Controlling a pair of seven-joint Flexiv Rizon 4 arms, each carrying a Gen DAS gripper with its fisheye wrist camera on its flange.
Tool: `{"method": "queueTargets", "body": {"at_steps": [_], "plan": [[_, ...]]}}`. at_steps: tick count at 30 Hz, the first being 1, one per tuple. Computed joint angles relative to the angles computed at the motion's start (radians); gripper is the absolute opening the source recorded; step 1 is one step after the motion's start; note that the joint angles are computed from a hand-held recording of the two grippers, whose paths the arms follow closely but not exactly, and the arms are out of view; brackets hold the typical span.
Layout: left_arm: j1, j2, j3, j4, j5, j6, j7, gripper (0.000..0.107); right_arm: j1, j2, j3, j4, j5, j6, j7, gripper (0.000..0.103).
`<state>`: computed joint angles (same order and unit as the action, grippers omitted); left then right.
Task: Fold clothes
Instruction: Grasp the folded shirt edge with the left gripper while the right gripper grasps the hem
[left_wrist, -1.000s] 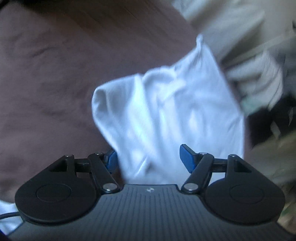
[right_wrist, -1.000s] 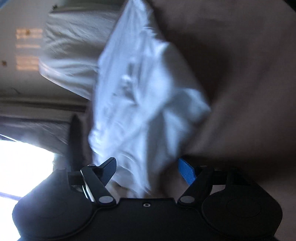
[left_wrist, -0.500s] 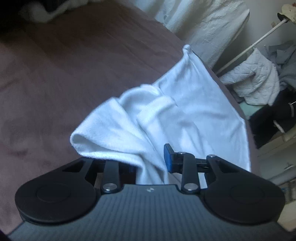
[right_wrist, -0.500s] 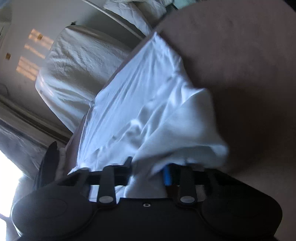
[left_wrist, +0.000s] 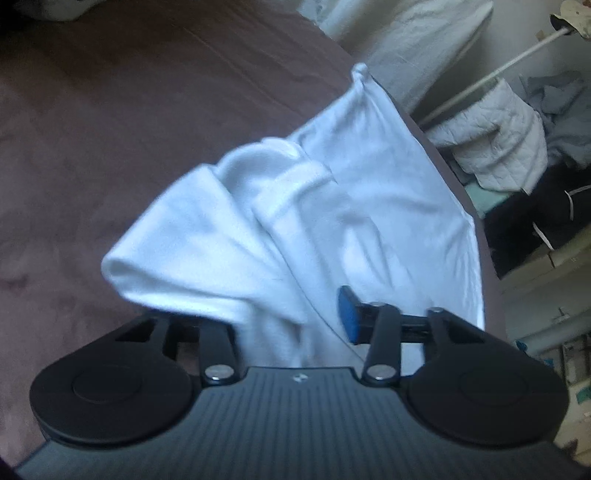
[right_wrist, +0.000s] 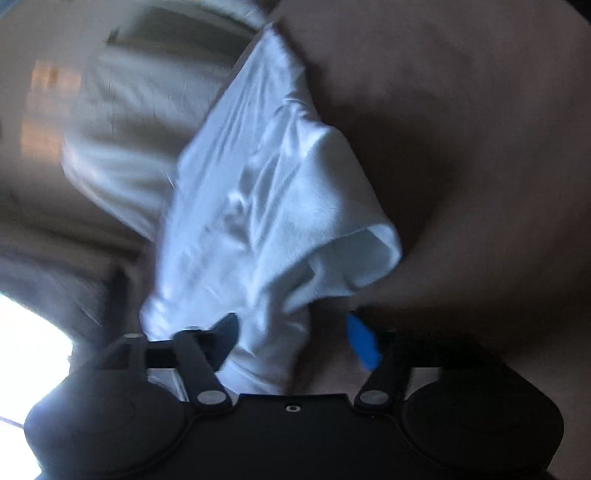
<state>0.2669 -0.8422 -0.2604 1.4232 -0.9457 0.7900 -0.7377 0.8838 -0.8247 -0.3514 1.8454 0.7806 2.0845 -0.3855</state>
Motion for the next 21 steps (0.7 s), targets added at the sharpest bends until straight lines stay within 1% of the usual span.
{"method": "queueTargets", "body": {"at_steps": [1,2,3,4,5,6,7,8,9,10,11,12,13,14,17,19,21], "plan": [[0.0,0.0,-0.001,-0.002,-0.001,-0.001,-0.004,0.046,-0.025,-0.017,0.016,-0.024,-0.003,0.028,0.001,0.077],[-0.001,0.0,-0.001,-0.003,-0.002,-0.001,-0.009,0.047,-0.023,-0.028,-0.001,-0.064,0.042,0.009,-0.062,0.077],[-0.002,0.0,-0.002,-0.005,-0.003,-0.002,-0.013,0.047,0.003,-0.037,-0.05,-0.105,0.117,-0.039,-0.157,0.077],[-0.002,-0.004,-0.005,-0.011,-0.01,-0.003,-0.026,0.049,0.049,-0.054,-0.131,-0.126,0.162,-0.099,-0.196,0.077],[-0.005,-0.011,-0.006,-0.018,-0.017,0.002,-0.043,0.054,0.092,-0.079,-0.213,-0.126,0.154,-0.15,-0.17,0.077],[-0.01,-0.019,-0.007,-0.024,-0.021,0.012,-0.058,0.056,0.133,-0.116,-0.292,-0.114,0.102,-0.186,-0.079,0.074],[-0.015,-0.026,-0.008,-0.03,-0.024,0.022,-0.073,0.057,0.154,-0.145,-0.338,-0.103,0.048,-0.2,-0.002,0.053],[-0.023,-0.031,-0.007,-0.033,-0.018,0.037,-0.076,0.058,0.164,-0.156,-0.359,-0.103,0.029,-0.22,0.01,0.021],[-0.032,-0.034,-0.003,-0.033,-0.005,0.057,-0.072,0.057,0.17,-0.16,-0.372,-0.1,0.006,-0.238,0.016,0.021],[-0.039,-0.032,-0.002,-0.028,0.008,0.078,-0.059,0.054,0.196,-0.177,-0.41,-0.091,-0.013,-0.258,0.028,0.021],[-0.05,-0.024,0.003,-0.015,0.021,0.115,-0.043,0.032,0.222,-0.196,-0.451,-0.079,-0.04,-0.271,0.031,0.019],[-0.068,-0.011,0.018,0.0,0.051,0.164,-0.028,0.021,0.247,-0.199,-0.481,-0.055,-0.076,-0.282,0.019,0.019],[-0.071,0.001,0.013,0.02,0.063,0.206,0.005,0.015,0.268,-0.198,-0.509,-0.032,-0.118,-0.296,0.002,0.018],[-0.062,0.015,-0.01,0.044,0.05,0.243,0.039,0.012,0.279,-0.199,-0.531,-0.021,-0.157,-0.299,-0.013,0.018],[-0.041,0.052,-0.081,0.107,-0.007,0.358,0.163,0.01,0.278,-0.192,-0.568,-0.01,-0.238,-0.275,-0.029,0.017],[-0.028,0.075,-0.153,0.144,-0.064,0.47,0.32,0.009,0.258,-0.177,-0.58,-0.013,-0.29,-0.252,-0.038,0.017],[-0.017,0.093,-0.211,0.165,-0.122,0.549,0.434,0.009,0.223,-0.151,-0.577,-0.021,-0.354,-0.227,-0.054,0.017]]}}
